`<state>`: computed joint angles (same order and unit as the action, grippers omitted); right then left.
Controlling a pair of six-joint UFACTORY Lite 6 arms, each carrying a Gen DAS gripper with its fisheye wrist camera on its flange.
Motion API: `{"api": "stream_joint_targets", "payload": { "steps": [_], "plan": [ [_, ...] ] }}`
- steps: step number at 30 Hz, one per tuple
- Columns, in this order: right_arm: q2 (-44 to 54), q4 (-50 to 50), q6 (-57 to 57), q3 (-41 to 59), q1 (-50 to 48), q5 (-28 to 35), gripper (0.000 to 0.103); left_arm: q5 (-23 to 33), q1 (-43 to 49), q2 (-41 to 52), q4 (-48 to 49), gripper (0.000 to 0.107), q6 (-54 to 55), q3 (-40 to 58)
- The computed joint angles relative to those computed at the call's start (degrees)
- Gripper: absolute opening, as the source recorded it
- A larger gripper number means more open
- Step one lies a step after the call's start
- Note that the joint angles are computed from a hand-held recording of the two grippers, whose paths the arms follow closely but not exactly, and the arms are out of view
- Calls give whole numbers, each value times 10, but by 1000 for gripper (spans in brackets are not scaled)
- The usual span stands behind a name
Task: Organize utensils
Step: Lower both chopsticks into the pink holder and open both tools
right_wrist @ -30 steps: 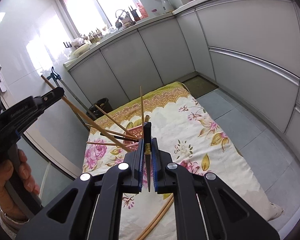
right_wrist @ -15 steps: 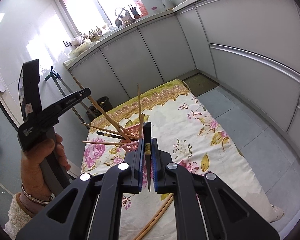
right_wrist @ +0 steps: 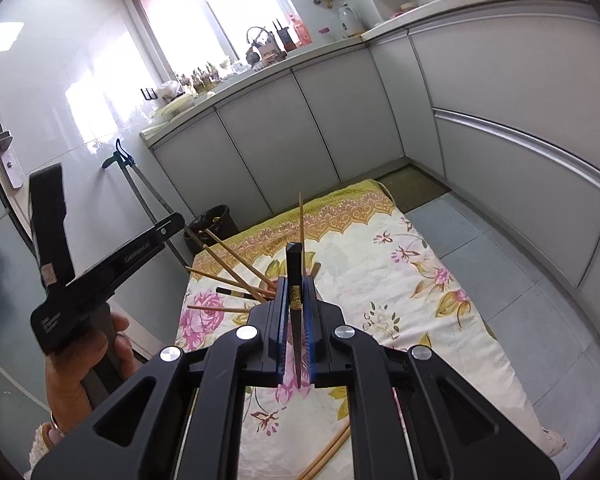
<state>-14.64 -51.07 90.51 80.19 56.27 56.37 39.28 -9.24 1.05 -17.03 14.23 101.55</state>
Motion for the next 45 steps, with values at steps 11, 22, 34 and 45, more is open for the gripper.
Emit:
{"api": "stream_joint_targets", "payload": {
  "steps": [11, 22, 34, 45],
  "plan": [
    [241, -13, -117, 321, -102, -21, 7, 40, 181, -167, -254, 30, 179, -148],
    [395, -59, -59, 352, -161, -80, 7, 70, 248, -150, -323, 30, 228, -140],
    [257, -218, 111, 178, -88, -41, 86, 86, 263, -170, -345, 40, 244, -147],
    [-51, -100, 183, -117, 0, 166, 97, 113, 209, -254, -365, 81, 283, -186]
  ]
}}
